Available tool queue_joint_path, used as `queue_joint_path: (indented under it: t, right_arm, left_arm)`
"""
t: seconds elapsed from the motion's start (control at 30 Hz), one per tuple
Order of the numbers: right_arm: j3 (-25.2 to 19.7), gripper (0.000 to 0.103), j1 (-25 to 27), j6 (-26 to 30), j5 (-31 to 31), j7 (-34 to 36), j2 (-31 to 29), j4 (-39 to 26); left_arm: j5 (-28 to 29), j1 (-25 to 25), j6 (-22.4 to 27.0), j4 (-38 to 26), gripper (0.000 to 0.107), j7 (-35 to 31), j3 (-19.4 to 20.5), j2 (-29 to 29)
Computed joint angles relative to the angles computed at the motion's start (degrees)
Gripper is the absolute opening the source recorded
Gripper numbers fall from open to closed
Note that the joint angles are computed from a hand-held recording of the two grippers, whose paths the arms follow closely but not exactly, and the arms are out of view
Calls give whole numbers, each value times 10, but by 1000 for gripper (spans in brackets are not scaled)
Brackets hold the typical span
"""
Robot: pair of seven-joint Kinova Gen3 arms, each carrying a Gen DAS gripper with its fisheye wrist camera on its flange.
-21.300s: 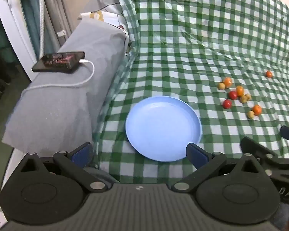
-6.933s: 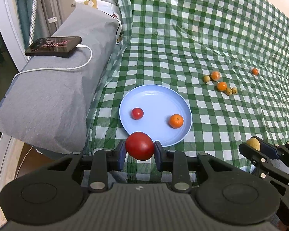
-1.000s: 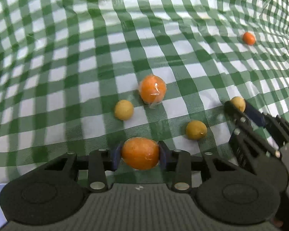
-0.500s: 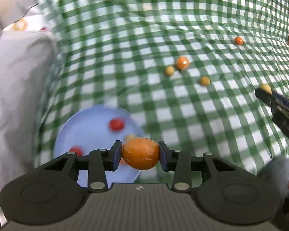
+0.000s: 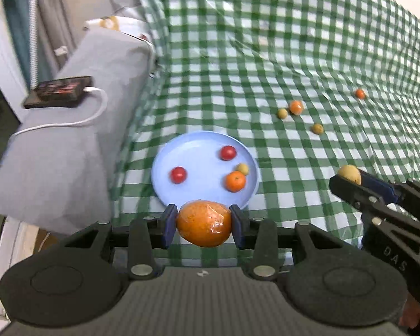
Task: Organize fruits
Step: 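Carry the wrapped orange and yellow fruit over the blue plate with both tools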
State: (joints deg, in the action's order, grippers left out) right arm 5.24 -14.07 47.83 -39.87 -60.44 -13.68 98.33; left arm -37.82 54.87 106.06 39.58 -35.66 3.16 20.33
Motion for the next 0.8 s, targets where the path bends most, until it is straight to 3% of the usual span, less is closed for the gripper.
queue_joint_path:
  t: [0.4,0.8]
  right_arm:
    - [-1,27,-23,22,38,-6,-37,-1]
    - [-11,27,-24,38,56,-9,-8,-18]
  left_arm:
    - [-28,13,-10,53,44,57,29,-38]
    - [-7,-45,-42,92,44,59,36,-55]
